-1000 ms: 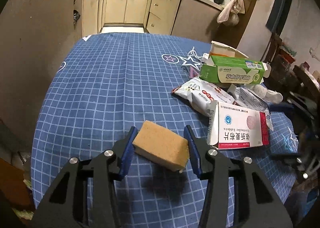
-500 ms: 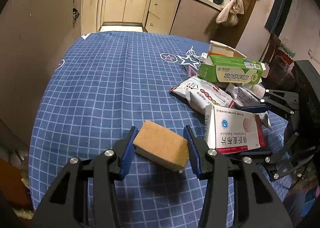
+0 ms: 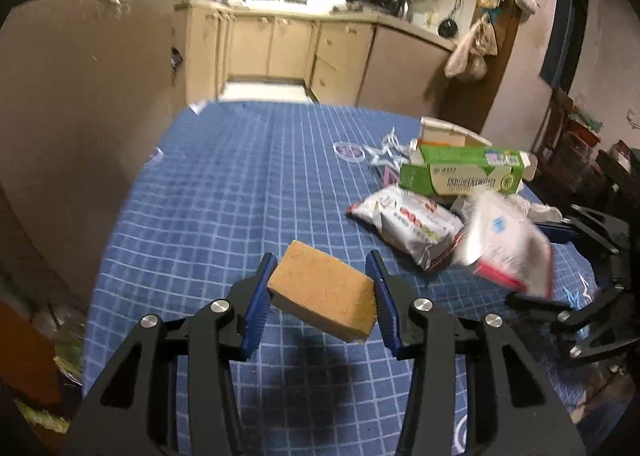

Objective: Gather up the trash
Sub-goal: 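Grasp the tan sponge with the left tool while the right grasps the white-red medicine box, then carry sponge and medicine box to the bucket and open both tools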

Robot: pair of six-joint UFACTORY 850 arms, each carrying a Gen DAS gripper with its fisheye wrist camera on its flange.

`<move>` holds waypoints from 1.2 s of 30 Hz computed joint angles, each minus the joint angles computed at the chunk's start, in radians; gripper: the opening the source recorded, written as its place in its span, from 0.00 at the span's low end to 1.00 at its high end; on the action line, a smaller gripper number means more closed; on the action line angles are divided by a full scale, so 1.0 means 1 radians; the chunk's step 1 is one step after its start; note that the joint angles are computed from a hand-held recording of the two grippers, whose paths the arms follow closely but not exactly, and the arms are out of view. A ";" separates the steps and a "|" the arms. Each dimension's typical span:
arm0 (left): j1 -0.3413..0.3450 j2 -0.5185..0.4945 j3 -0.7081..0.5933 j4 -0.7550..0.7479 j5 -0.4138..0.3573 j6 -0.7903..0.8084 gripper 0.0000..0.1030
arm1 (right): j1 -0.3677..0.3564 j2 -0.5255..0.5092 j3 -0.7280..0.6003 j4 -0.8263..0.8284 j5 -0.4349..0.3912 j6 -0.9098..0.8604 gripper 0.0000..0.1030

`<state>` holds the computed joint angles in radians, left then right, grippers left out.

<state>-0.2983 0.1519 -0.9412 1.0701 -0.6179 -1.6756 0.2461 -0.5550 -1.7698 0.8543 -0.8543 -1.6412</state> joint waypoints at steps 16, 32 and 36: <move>-0.346 -0.179 -0.239 0.374 -0.285 -0.194 0.43 | -0.339 0.298 0.376 0.686 0.264 -0.270 0.73; -0.513 -0.573 -0.702 0.452 -0.023 -0.119 0.43 | -0.729 0.242 0.328 0.751 0.318 -0.269 0.73; -0.536 -0.685 -0.836 0.363 0.036 -0.018 0.43 | -0.808 0.181 0.281 0.673 0.318 -0.183 0.73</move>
<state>-0.8341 -0.5333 -1.7773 1.4327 -0.5824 -1.6931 -0.5614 -0.3735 -1.4884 1.5269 -0.5361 -1.8240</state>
